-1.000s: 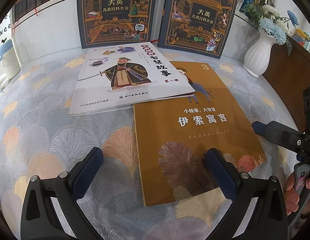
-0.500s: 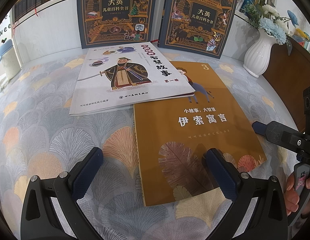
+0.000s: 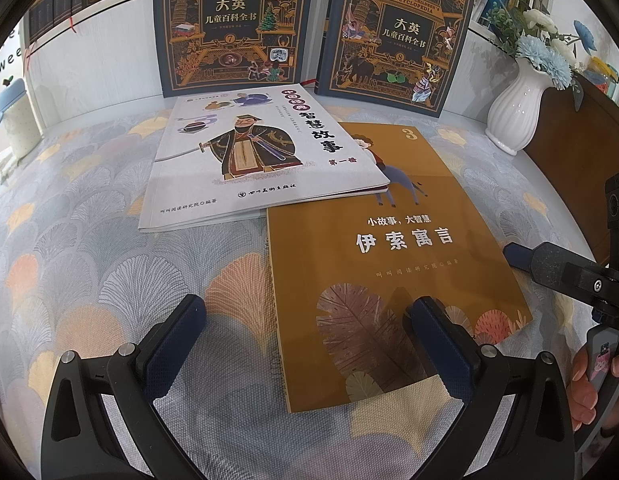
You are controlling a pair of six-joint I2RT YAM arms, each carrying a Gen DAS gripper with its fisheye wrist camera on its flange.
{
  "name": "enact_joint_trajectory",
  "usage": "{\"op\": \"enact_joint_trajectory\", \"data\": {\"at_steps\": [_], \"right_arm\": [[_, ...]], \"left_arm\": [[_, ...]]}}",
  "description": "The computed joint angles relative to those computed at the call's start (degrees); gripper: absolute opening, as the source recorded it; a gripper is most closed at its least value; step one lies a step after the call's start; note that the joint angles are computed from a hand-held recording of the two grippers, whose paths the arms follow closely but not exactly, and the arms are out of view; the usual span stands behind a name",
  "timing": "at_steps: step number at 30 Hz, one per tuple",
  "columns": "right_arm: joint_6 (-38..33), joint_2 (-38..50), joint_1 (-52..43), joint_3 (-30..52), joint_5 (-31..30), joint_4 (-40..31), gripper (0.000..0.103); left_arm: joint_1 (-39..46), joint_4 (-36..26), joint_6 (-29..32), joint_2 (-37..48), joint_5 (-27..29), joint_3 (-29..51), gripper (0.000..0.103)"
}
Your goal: Organize books
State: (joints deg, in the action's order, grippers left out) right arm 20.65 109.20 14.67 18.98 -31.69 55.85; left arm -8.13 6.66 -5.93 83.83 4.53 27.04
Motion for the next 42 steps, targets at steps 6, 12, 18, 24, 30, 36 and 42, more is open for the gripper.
{"op": "enact_joint_trajectory", "data": {"at_steps": [6,12,18,24,30,36,42], "right_arm": [[0.1,0.1,0.1,0.0,0.1,0.2,0.093],[0.1,0.1,0.1,-0.1,0.1,0.2,0.093],[0.1,0.1,0.1,-0.1,0.1,0.2,0.093],[-0.2,-0.3,0.3,0.4,0.2,-1.2,0.093],[-3.2,-6.9,4.6,4.5,2.3,-18.6,0.095],[-2.3,-13.9,3.0,1.7,1.1,-27.7,0.094],[-0.1,-25.5,5.5,-8.6,-0.4,-31.8,0.094]], "left_arm": [[0.0,0.1,0.0,0.0,0.0,0.0,0.103],[-0.1,0.2,-0.1,0.0,-0.1,-0.1,0.103],[-0.2,0.3,-0.2,0.0,-0.2,-0.1,0.103],[-0.1,0.4,-0.2,0.0,0.0,-0.2,0.103],[-2.8,-2.0,6.9,-1.7,5.4,-0.9,0.102],[-1.1,-9.1,7.1,-6.6,12.7,-1.6,0.102],[-2.3,-24.7,5.7,-24.7,18.5,-7.1,0.102]]}}
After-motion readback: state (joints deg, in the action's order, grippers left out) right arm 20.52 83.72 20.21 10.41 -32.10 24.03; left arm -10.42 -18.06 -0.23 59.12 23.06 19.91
